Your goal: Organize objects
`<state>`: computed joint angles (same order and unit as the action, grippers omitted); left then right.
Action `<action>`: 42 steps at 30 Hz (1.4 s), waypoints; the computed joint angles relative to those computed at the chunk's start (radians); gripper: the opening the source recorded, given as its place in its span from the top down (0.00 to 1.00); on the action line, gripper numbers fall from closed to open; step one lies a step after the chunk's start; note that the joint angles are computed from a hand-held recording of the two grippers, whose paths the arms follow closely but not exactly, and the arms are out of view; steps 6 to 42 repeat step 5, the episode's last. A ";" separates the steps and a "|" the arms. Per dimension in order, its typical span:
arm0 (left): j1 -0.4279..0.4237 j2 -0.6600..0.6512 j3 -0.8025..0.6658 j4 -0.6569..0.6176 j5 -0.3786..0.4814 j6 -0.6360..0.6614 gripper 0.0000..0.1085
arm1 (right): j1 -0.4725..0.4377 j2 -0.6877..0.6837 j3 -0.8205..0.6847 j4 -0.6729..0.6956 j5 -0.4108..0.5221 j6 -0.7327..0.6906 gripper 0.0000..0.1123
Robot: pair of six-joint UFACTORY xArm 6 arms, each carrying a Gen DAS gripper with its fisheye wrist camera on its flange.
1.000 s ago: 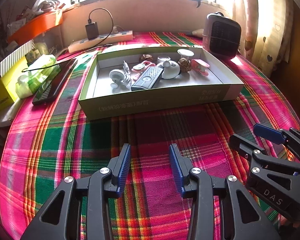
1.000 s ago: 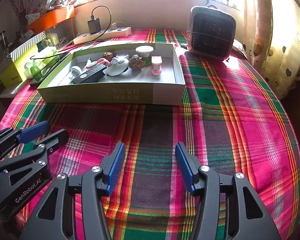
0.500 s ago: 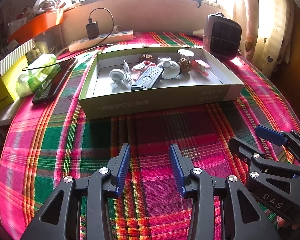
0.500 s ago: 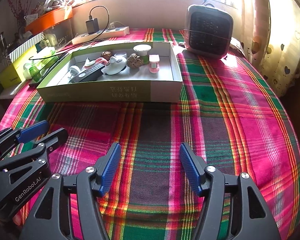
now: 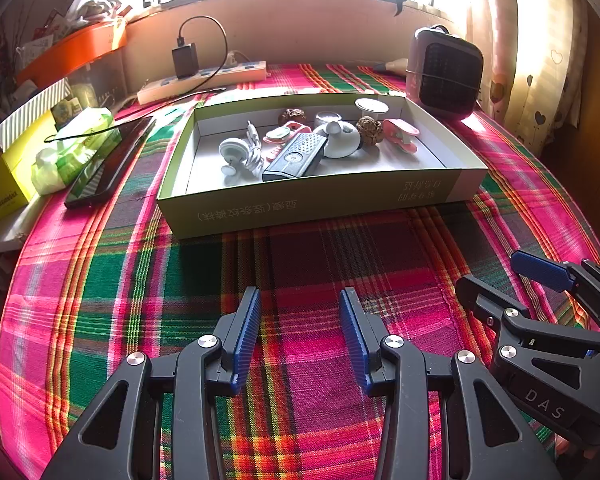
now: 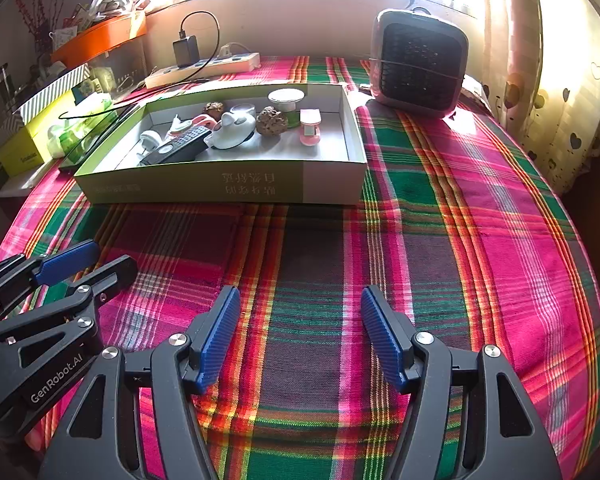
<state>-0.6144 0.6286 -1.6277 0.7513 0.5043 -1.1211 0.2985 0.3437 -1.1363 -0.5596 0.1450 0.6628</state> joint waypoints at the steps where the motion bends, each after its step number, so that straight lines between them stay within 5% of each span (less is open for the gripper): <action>1: 0.000 0.001 -0.001 0.000 0.001 0.000 0.64 | 0.001 0.000 0.000 -0.002 0.000 0.002 0.43; 42: 0.000 0.001 -0.001 0.000 0.000 0.000 0.64 | 0.001 0.000 0.000 -0.003 0.000 0.004 0.43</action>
